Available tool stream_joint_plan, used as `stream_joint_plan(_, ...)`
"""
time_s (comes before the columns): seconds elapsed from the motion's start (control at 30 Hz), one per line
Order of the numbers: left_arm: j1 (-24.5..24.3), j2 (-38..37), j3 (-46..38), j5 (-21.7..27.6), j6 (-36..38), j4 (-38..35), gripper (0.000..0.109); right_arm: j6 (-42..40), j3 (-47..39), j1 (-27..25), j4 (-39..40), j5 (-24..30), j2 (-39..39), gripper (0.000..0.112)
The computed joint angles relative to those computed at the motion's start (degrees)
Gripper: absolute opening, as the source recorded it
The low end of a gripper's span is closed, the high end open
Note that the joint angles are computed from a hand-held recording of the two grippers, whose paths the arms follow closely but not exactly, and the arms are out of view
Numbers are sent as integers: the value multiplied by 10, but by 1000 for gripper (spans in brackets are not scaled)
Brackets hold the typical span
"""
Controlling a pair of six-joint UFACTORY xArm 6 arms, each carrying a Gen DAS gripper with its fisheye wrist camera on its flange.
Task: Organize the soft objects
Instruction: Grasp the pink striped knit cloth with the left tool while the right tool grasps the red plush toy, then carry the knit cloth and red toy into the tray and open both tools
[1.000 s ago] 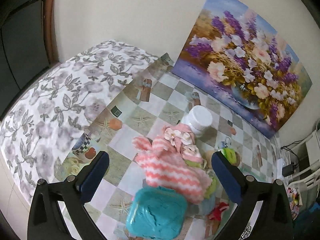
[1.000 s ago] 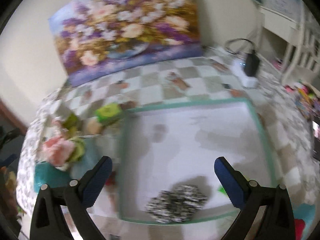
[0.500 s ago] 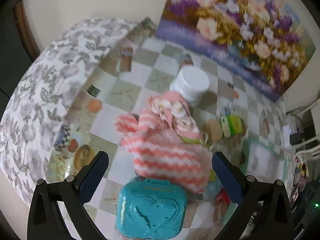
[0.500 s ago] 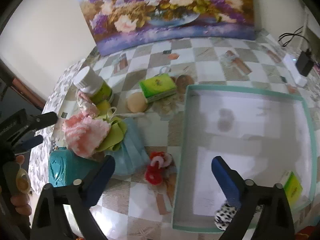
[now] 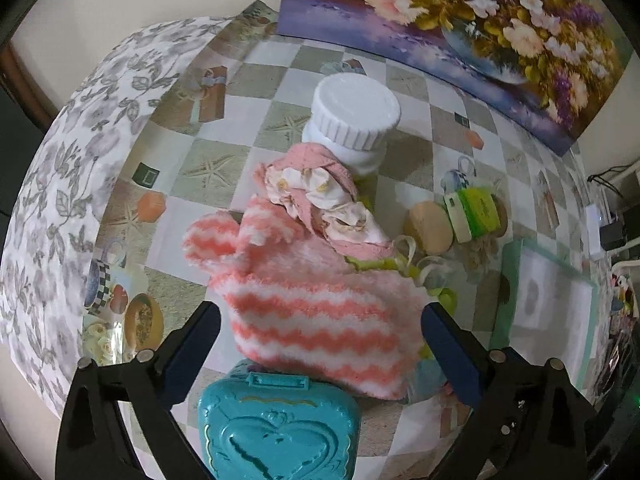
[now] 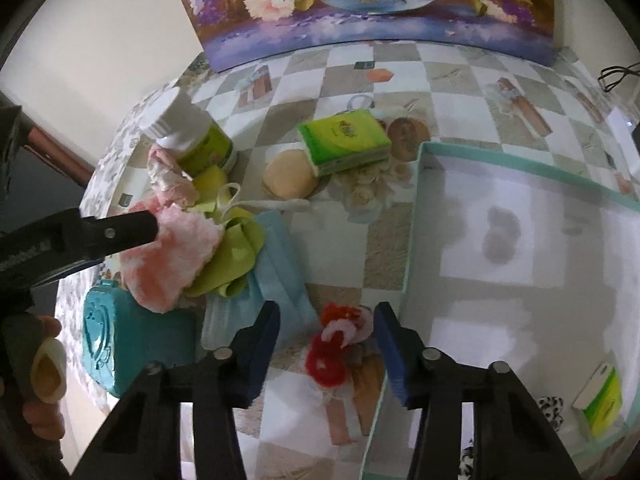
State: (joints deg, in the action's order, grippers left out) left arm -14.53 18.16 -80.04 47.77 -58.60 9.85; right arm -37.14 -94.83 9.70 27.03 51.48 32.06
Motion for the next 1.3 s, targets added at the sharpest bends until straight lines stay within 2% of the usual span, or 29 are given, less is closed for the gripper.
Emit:
stream_joint_plan(0.1, -1, 7, -8, 11, 7, 0, 92, 8, -7, 4, -12, 1, 9, 52)
stream_joint_plan(0.2, -3, 13, -14, 16, 19, -2, 81, 14, -5, 4, -18, 2, 11, 48)
stream_joint_plan(0.3, -3, 18, -16, 18, 20, -3, 63, 13, -1, 5, -20, -1, 11, 41)
stream_joint_plan(0.37, -3, 18, -15, 21, 20, 1, 43, 11, 1, 6, -20, -4, 11, 33)
stream_joint_plan(0.4, -2, 15, -11, 18, 17, 3, 37, 10, 3, 5, -21, -4, 11, 29)
stream_joint_plan(0.47, 0, 11, -3, 11, 13, 3, 19, 11, 4, 4, -21, -4, 10, 27)
stream_joint_plan(0.53, 0, 5, 4, 8, 2, 14, 11, 9, 7, 4, -20, -9, 8, 23)
stream_joint_plan(0.63, 0, -1, 11, 3, -7, 23, 9, 5, 4, 2, -11, -6, 8, 19)
stream_joint_plan(1.03, 2, -25, 29, -8, -34, 47, 6, -9, 5, -4, 9, 0, -2, 17)
stream_joint_plan(1.3, -1, -72, 48, -13, -87, 111, 6, -32, 11, -15, 52, 3, -28, 17)
